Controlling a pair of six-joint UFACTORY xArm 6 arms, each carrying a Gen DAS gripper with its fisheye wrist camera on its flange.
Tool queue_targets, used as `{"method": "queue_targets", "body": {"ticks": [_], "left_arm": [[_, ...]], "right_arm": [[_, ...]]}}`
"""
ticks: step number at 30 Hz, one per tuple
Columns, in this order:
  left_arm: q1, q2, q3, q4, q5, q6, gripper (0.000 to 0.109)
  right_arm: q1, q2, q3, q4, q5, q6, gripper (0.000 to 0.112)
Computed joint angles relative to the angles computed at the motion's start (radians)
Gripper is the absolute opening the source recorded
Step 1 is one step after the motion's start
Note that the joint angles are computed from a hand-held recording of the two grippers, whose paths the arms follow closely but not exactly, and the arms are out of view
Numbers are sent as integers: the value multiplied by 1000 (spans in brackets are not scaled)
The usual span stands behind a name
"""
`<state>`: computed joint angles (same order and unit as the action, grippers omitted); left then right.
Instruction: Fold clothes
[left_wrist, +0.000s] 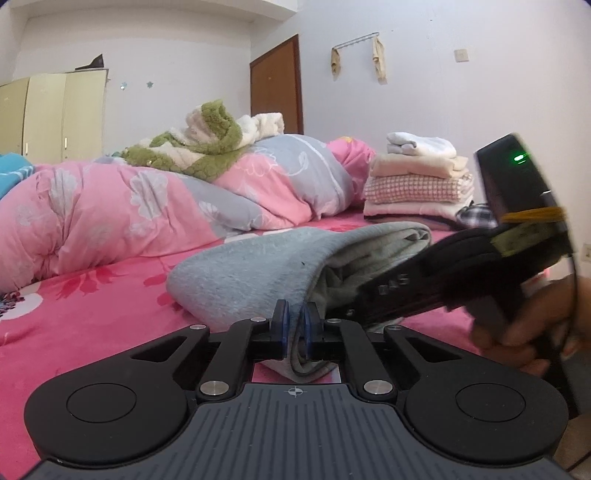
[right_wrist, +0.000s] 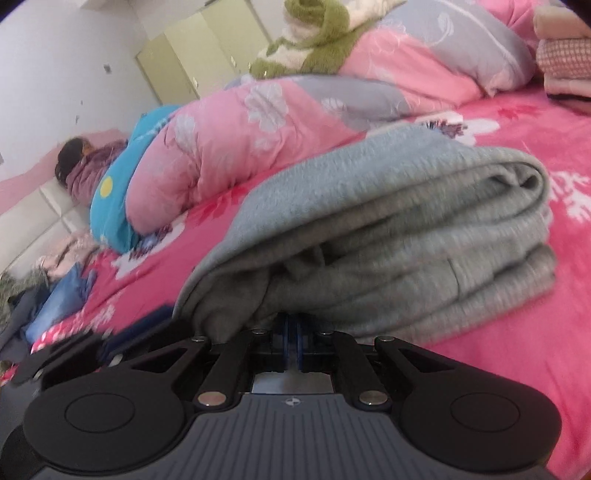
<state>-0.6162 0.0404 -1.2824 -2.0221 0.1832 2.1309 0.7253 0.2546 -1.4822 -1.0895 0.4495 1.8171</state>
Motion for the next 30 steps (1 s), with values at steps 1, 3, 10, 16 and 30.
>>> {"method": "queue_targets", "body": {"ticks": [1, 3, 10, 16, 30], "left_arm": [[-1, 1, -1, -15, -3, 21, 7], [0, 2, -4, -39, -4, 48, 7], [5, 3, -5, -53, 1, 57, 7], [4, 1, 0, -37, -8, 48, 7], [-13, 36, -12, 85, -26, -82, 28]], "right_arm": [[-6, 3, 1, -15, -11, 33, 4], [-5, -13, 20, -18, -19, 62, 4], [4, -42, 45, 49, -109, -15, 5], [-39, 53, -30, -24, -168, 121, 4], [6, -68, 76, -65, 67, 203, 4]]}}
